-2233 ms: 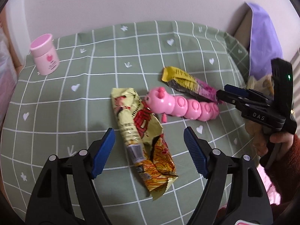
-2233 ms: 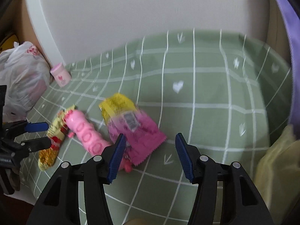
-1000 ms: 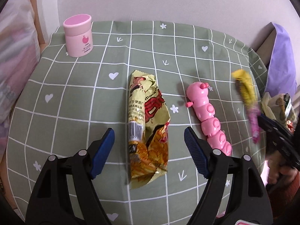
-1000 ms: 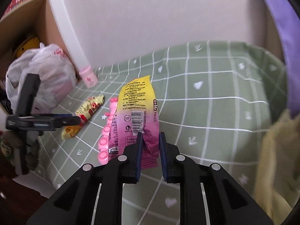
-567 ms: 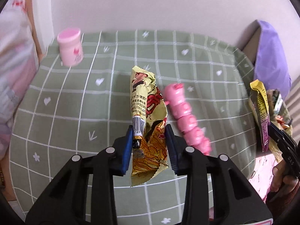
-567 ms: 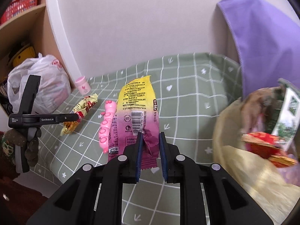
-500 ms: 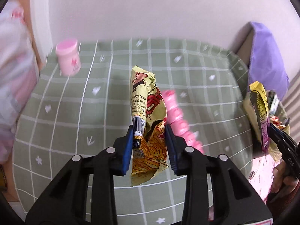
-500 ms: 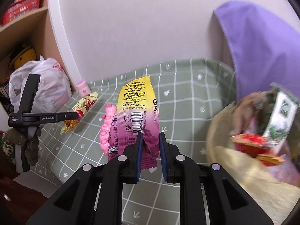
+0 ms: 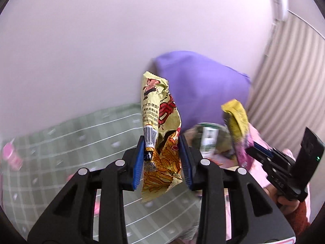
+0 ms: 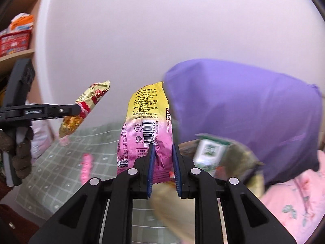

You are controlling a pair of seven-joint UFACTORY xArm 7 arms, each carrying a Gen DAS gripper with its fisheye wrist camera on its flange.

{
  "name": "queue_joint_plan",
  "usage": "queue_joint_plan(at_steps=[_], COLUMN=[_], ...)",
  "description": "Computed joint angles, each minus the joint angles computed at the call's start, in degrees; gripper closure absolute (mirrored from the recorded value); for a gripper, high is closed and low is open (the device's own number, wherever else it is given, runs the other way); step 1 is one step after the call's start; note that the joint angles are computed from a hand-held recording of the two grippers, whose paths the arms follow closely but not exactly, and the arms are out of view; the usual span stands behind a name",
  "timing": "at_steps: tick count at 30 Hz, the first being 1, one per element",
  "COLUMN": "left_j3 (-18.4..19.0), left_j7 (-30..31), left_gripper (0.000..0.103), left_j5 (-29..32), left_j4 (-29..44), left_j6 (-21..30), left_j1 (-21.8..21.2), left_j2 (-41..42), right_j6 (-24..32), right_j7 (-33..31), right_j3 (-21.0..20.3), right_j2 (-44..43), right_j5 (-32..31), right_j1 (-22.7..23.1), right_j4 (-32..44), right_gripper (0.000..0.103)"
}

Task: Collect trash
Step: 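Carry the yellow-pink bag and yellow wrapper over the bin with both tools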

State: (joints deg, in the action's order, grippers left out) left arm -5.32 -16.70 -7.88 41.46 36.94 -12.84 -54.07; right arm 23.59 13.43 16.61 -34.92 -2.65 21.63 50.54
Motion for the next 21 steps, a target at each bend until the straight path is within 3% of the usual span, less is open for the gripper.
queue_joint_plan(at_steps=[6,9,12,21], left_j3=[0.87,1.58,2.71,-0.03], left_j7=[7.76,10.78,13.76,20.90], left_gripper=[0.071,0.071,0.071,0.071], left_j5=[-4.39,-7.58,-11.51,-15.94], left_j4=[7.94,11.40,13.93,16.48], left_j6=[-3.62,-3.55,-1.73,1.63], left_j1=[-9.88,-12.68,-14.09,-12.50], left_j2=[13.35,20.42,26.10,35.66], right_j6=[4.48,6.58,7.52,8.00], right_j7=[3.74,4.45,4.15,5.58], right_j3=[-1.98,-3.26,-4.05,-1.54], right_j2=[-4.96,-5.79,-5.69,-1.47], right_j5=[-2.31,-2.42,-2.40,-6.08], right_j1=[-7.67,-9.72,-10.44,-13.68], right_j4=[-0.86,-1.29,-1.76,-1.60], right_gripper=[0.085,0.085,0.085,0.085])
